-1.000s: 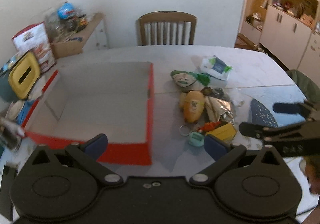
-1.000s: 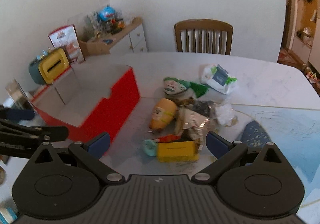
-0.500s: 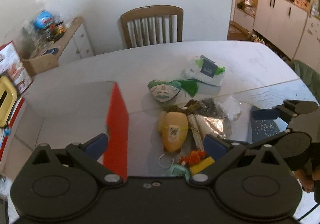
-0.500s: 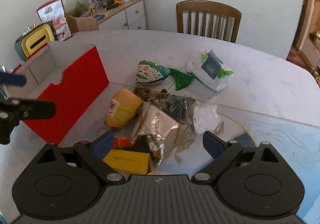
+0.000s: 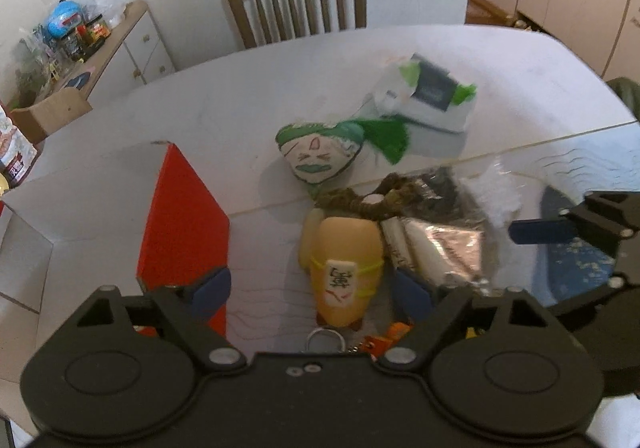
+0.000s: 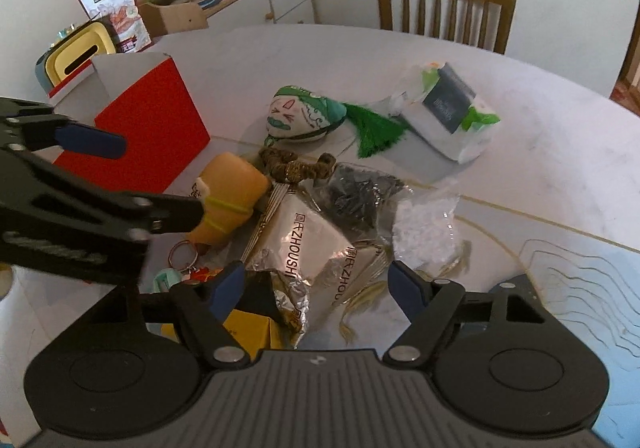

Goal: Organize objects
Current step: 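Move both tools toward the pile of items beside the box, then grasp the yellow pig toy with the left tool while the right tool grasps the silver foil bag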

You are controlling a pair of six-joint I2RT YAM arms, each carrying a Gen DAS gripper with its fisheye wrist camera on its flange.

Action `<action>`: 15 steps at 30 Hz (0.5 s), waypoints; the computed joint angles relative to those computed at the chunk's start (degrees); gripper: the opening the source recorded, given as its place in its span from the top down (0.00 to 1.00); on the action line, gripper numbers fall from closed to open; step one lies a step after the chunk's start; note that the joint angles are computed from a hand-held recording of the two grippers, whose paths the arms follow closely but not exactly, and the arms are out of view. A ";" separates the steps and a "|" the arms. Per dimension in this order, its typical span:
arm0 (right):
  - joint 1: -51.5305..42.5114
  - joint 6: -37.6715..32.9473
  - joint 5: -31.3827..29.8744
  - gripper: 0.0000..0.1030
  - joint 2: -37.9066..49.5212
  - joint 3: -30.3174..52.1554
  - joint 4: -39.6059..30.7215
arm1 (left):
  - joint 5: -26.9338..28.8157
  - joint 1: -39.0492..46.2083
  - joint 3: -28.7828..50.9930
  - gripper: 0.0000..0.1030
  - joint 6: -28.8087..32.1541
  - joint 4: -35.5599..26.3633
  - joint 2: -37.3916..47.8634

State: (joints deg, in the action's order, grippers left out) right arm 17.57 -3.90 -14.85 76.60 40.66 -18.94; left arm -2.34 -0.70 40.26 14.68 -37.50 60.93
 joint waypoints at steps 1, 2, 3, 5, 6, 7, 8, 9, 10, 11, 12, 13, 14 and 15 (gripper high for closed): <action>-0.03 -0.14 -0.25 0.24 0.64 0.26 0.09 | 0.30 0.24 0.08 0.21 -0.04 0.39 1.05; 0.01 -0.35 -0.36 0.24 1.25 0.50 0.21 | 0.57 0.46 0.07 0.21 -0.25 0.84 1.93; 0.10 -0.40 -0.51 0.24 1.81 0.72 0.37 | 0.80 0.70 0.02 0.21 -0.35 1.31 2.72; 0.08 -0.75 -1.26 0.24 2.72 1.01 0.68 | 1.60 1.22 0.04 0.24 -0.48 1.66 3.73; 0.07 -0.81 -1.60 0.25 3.08 1.11 0.84 | 2.30 1.57 0.12 0.25 -0.47 1.73 4.30; 0.05 -1.06 -2.04 0.28 3.43 1.21 1.01 | 2.88 1.90 0.18 0.28 -0.49 1.87 4.80; -0.04 -1.28 -2.65 0.29 3.76 1.34 1.10 | 3.40 2.21 0.26 0.30 -0.56 1.88 5.30; -0.05 -1.24 -3.10 0.32 3.96 1.45 1.10 | 3.78 2.53 0.49 0.32 -0.70 1.88 6.06; -0.09 -1.30 -3.56 0.32 4.21 1.56 1.09 | 4.56 2.93 0.53 0.35 -0.65 1.95 6.50; -0.11 -1.28 -3.77 0.33 4.40 1.61 1.22 | 5.64 3.47 0.60 0.40 -0.60 1.80 6.66; -0.27 -1.29 -4.17 0.35 4.58 1.71 1.24 | 6.41 3.76 0.71 0.42 -0.61 1.64 6.79; -0.57 -1.28 -4.79 0.37 4.86 1.97 1.10 | 6.66 3.68 0.74 0.45 -0.67 1.50 6.71; -0.81 -1.22 -5.32 0.38 5.14 2.25 0.95 | 6.47 3.27 0.76 0.50 -0.90 1.44 6.58; -0.96 -1.13 -5.64 0.40 5.22 2.36 0.88 | 6.21 2.78 0.73 0.53 -0.93 1.33 6.30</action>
State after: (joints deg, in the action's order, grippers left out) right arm 16.61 -5.03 -20.49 81.82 43.02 -18.06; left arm 3.87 2.07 41.00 13.76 -36.17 67.22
